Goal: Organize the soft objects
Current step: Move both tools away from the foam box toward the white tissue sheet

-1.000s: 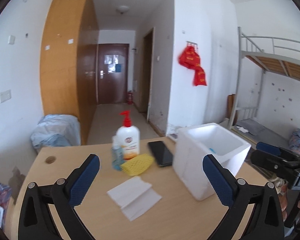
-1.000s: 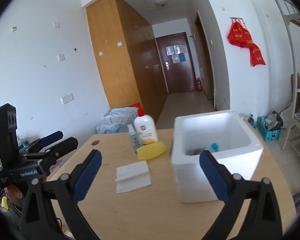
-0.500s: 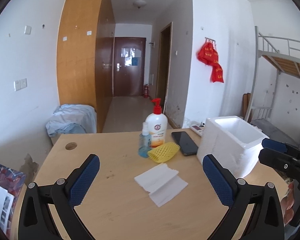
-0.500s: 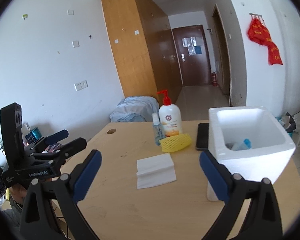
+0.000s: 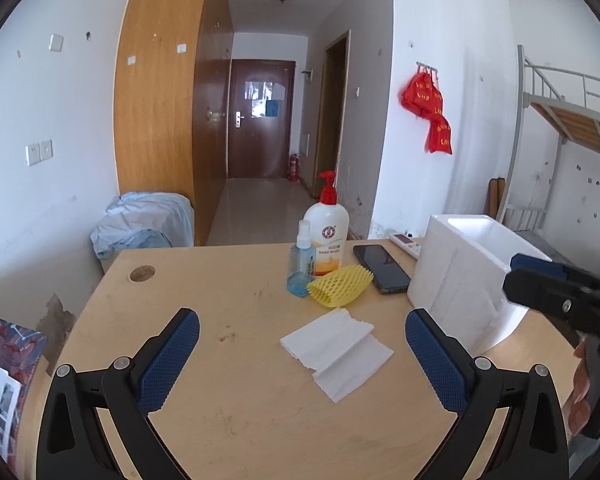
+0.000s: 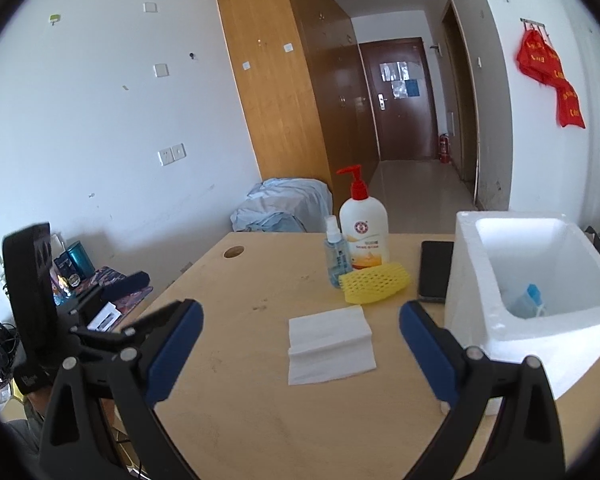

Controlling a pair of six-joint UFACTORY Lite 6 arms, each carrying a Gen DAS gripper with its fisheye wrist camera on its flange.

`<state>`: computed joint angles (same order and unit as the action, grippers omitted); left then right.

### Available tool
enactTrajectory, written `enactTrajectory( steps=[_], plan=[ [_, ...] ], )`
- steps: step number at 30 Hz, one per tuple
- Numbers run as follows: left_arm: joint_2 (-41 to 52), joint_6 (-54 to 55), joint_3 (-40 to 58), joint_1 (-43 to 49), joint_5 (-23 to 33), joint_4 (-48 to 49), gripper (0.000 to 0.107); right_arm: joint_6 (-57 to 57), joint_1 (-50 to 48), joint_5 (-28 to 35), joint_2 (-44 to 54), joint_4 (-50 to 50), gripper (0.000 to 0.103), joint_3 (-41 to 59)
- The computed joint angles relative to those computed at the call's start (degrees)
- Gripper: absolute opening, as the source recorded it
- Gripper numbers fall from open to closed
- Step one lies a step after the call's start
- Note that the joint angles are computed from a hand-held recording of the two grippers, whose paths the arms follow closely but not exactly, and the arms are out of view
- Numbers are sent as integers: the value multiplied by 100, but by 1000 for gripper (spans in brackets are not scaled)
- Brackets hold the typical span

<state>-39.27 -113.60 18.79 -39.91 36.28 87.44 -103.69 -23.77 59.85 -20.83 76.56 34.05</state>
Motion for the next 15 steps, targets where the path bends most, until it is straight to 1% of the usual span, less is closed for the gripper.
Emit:
enactTrajectory(
  steps=[1,5,6,10,15],
  plan=[
    [82,-123,-6,48,-52,113,103,5,42,-16,28,19,100,25],
    [519,-1063,-107,488,-646,1129,103,-11,350,-223,224,159,100,163],
    [717,-1341,-92,563,-717,1449,103,-12,430,-291,307,194,100,206],
    [1178,-1974,-46,726,-665,2148,103,-127,809,-596,677,350,100,334],
    [1789,-2951,71,1147,-895,3240,103,-397,1229,-959,1244,563,100,537]
  ],
)
